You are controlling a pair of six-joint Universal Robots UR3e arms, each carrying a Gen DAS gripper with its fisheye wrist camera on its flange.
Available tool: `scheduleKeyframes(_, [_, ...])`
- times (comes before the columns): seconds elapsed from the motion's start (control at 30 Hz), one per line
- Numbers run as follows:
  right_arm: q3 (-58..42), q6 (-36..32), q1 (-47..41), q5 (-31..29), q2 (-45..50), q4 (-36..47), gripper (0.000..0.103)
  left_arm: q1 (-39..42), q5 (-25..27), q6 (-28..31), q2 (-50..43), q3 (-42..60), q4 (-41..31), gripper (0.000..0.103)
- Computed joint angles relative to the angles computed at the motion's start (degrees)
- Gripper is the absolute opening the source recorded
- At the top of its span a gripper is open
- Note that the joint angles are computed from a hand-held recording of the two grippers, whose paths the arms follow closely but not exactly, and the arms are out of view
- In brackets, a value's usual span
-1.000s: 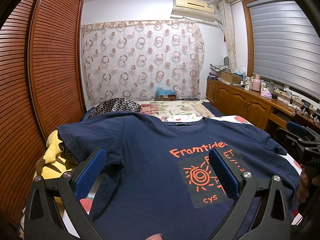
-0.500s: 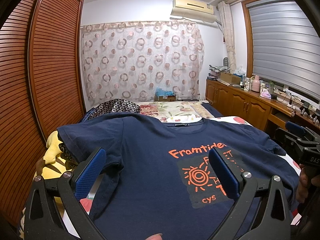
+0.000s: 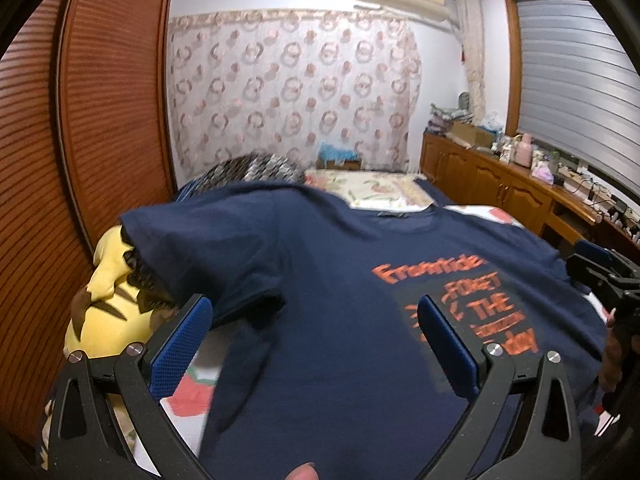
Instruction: Fold small clothes
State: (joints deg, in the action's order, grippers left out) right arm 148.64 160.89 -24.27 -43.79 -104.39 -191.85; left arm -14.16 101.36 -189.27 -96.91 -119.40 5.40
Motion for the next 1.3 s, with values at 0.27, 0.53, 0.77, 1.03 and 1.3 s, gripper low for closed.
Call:
scheduleKeyframes(0.27, [-10.86, -2.34, 6.77, -3.89, 9.29, 5.45, 0.102, 13.80, -10.08, 4.17, 3.70, -9.33, 3.74, 0.099])
scheduleKeyframes(0.53, [-18.14, -6.01, 8.52, -4.75, 12.33, 14.56, 0.102, 27.82, -26.24, 7.42, 4.37, -12.88, 1.07, 0.079])
scheduleKeyframes(0.77, [-23.16, -6.85, 9.32, -5.46, 15.77, 17.49, 0.102, 31.62, -32.14, 8.17, -1.07, -8.64, -2.27, 0.074])
scheduleKeyframes(1.03, [-21.69, -6.12, 10.96, -6.81, 16.05, 14.55, 0.102, 30.01, -32.26, 9.75, -4.69, -4.59, -7.95, 0.056])
scheduleKeyframes(1.3, [-23.60, -5.54, 13.39, -9.34, 18.30, 13.78, 0.102, 29.54, -32.21, 11.66, -6.56, -2.66, -10.54, 0.056])
